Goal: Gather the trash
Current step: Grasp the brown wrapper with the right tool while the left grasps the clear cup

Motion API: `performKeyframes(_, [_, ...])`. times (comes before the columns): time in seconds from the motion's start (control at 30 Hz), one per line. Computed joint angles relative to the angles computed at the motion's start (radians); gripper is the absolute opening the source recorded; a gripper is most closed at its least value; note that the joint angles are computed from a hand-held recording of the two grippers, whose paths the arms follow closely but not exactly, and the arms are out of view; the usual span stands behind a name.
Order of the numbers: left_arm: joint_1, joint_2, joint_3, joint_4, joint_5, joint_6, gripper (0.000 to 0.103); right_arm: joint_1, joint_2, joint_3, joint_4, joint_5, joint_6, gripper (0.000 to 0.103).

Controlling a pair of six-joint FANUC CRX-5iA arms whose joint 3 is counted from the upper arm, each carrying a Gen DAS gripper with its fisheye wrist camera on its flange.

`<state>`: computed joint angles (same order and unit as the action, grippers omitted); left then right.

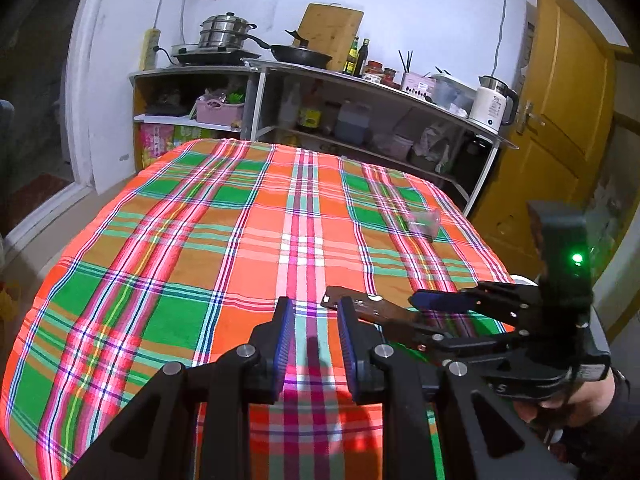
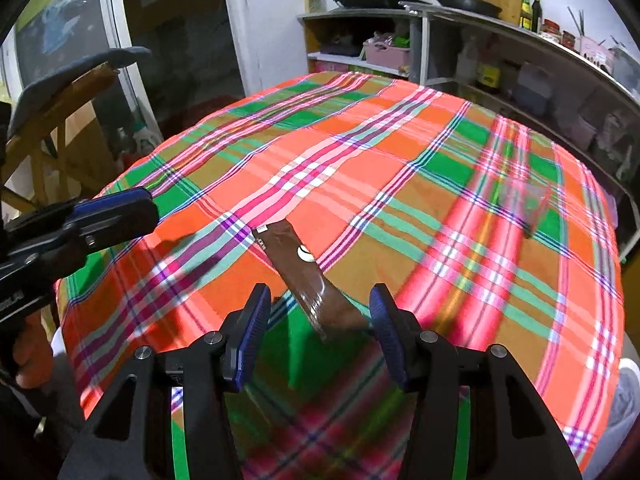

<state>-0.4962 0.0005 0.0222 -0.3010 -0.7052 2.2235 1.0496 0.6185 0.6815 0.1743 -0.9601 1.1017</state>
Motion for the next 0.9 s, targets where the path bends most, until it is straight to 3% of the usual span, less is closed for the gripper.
performKeyframes(0.13, [0.008,0.002,-0.003,0.011,0.005,-0.003,0.022,-0.006,0.031,0.055,-0.029,-0.031,0.031,0.052])
performKeyframes(0.37, [0.008,0.025,0.019,0.027,0.005,-0.025,0.022,0.004,0.049,0.075,0.011,-0.064,0.036,0.022])
performKeyframes(0.7, [-0.007,0.113,0.108,0.095,0.013,-0.127,0.023,-0.017,-0.12,-0.191,0.079,0.079,-0.151,0.021])
performKeyframes(0.9, [-0.012,0.203,0.194,0.181,0.025,-0.216,0.033,-0.038,-0.231,-0.355,0.156,0.132,-0.288,0.021])
